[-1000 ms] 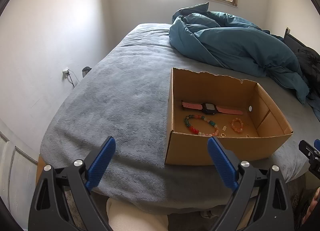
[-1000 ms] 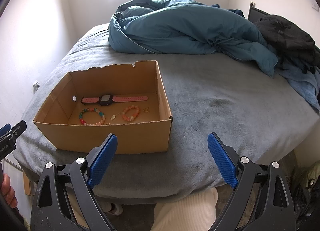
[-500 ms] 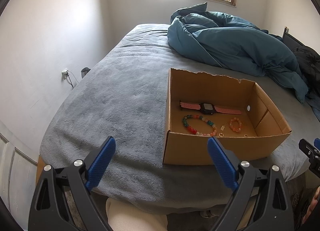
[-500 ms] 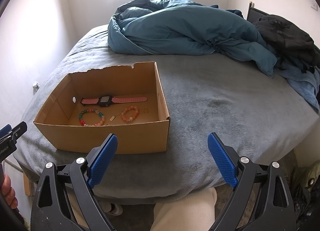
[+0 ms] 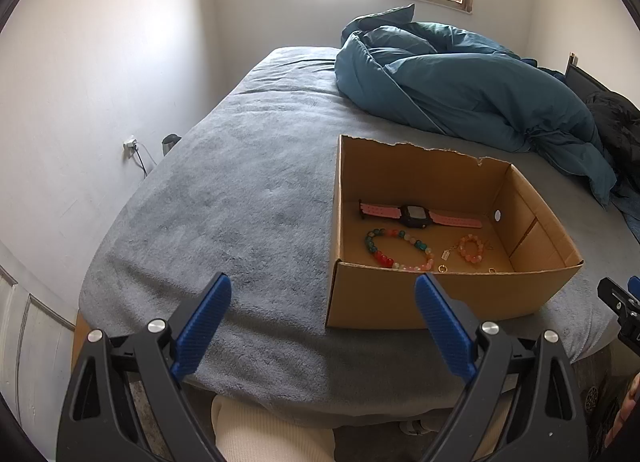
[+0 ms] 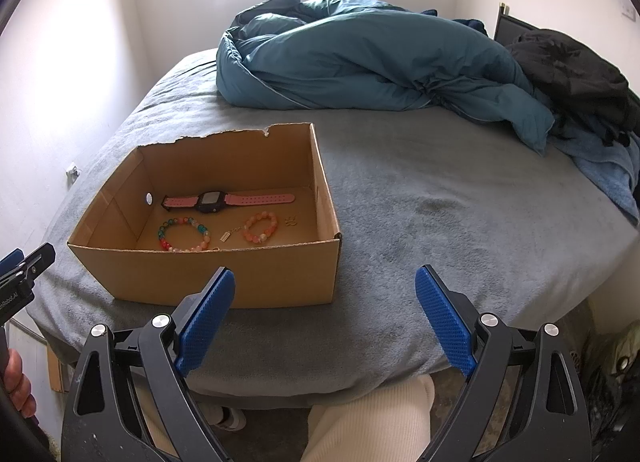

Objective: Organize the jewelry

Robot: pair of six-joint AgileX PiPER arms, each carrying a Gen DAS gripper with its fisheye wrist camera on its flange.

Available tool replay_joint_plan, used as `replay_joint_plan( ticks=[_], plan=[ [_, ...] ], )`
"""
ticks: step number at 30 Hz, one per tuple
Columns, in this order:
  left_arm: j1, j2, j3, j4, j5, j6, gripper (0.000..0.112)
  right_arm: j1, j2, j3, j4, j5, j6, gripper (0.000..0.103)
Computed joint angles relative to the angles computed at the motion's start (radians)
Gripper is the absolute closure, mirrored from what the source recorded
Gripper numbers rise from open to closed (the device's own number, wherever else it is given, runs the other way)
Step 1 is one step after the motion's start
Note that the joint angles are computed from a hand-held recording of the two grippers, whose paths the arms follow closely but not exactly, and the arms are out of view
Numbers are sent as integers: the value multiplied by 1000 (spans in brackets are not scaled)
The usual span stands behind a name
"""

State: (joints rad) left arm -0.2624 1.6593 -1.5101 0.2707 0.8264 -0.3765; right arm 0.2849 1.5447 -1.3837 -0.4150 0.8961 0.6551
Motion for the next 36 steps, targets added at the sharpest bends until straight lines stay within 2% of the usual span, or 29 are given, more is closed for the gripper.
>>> replay_joint_plan(
  ticks=[36],
  plan=[
    [1,1,-2,-3,1,4,21,4,-2,0,0,4,5,16]
  ],
)
